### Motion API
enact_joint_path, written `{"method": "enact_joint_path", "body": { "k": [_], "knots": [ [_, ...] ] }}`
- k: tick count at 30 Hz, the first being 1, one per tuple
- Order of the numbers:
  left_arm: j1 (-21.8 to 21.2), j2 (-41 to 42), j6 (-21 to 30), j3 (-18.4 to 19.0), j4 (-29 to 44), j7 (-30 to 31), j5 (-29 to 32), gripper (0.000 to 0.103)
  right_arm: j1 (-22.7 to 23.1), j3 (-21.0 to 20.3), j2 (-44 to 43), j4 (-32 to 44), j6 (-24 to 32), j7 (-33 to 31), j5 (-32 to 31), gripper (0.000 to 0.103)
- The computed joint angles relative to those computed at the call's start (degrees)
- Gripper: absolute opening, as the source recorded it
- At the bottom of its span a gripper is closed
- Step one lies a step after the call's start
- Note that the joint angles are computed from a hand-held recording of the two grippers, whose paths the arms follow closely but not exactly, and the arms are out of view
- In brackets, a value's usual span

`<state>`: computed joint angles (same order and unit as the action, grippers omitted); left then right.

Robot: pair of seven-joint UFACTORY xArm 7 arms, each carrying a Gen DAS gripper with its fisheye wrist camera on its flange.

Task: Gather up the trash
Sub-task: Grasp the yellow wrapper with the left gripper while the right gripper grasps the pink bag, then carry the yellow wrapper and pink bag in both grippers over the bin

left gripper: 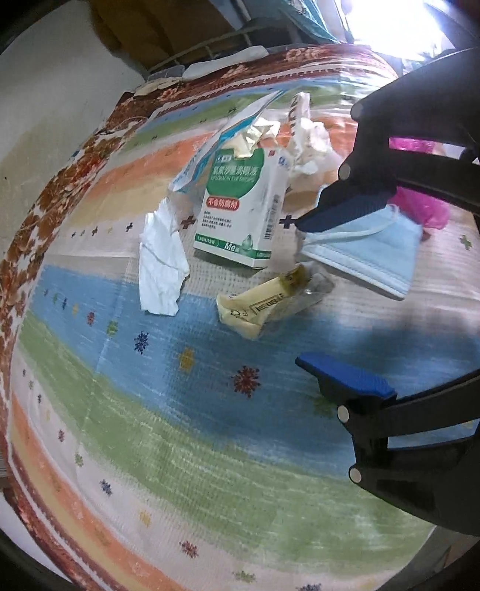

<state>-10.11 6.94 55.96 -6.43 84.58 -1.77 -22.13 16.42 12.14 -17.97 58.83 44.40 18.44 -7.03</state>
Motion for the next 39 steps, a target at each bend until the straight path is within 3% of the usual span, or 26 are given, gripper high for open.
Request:
{"method": "enact_joint_path", "body": {
  "k": [6, 9, 11, 12, 13, 20, 25, 39],
  "knots": [
    [-0.69, 2.96, -1.08, -0.21, 1.72, -1.74, 2.06, 0.055, -0.74, 0.30, 1.42, -0.04, -0.58, 1.18, -1.96, 0.036],
    [-1.22, 4.04, -1.43, -0.33, 2.14, -2.92, 4.31, 0.041, -0.33, 0.01, 2.40, 0.39, 0.16, 1.39, -1.22, 0.020],
    [-1.10, 4.12, -1.88, -0.48, 1.82, -2.75, 4.09, 0.020, -0.30, 0.02, 2.82, 0.48, 0.52, 2.17, -1.21, 0.013],
    [-1.04, 3.95, -2.09, -0.51, 1.60, -2.64, 4.05, 0.013, -0.24, -0.03, 2.85, 0.45, 0.43, 2.52, -1.13, 0.005],
    [-0.95, 3.77, -2.14, -0.54, 1.60, -2.41, 3.89, 0.010, -0.14, -0.09, 2.72, 0.37, 0.31, 2.64, -1.04, 0.005],
    [-0.21, 0.84, -1.50, -0.43, 0.76, -1.30, 1.50, 0.007, -0.38, -1.17, 1.36, 0.95, -0.56, 5.77, 2.21, 0.004],
    [-0.10, -2.92, -0.05, 0.16, -1.00, 1.28, 2.00, 0.007, -1.37, -1.32, -0.81, 1.65, 0.06, 5.84, 1.21, 0.004],
    [-1.32, -12.62, 5.71, 1.19, -5.07, 4.29, -1.89, 0.004, -2.45, -1.16, -8.69, 0.07, 5.30, 6.82, 4.33, 0.004]
  ]
}}
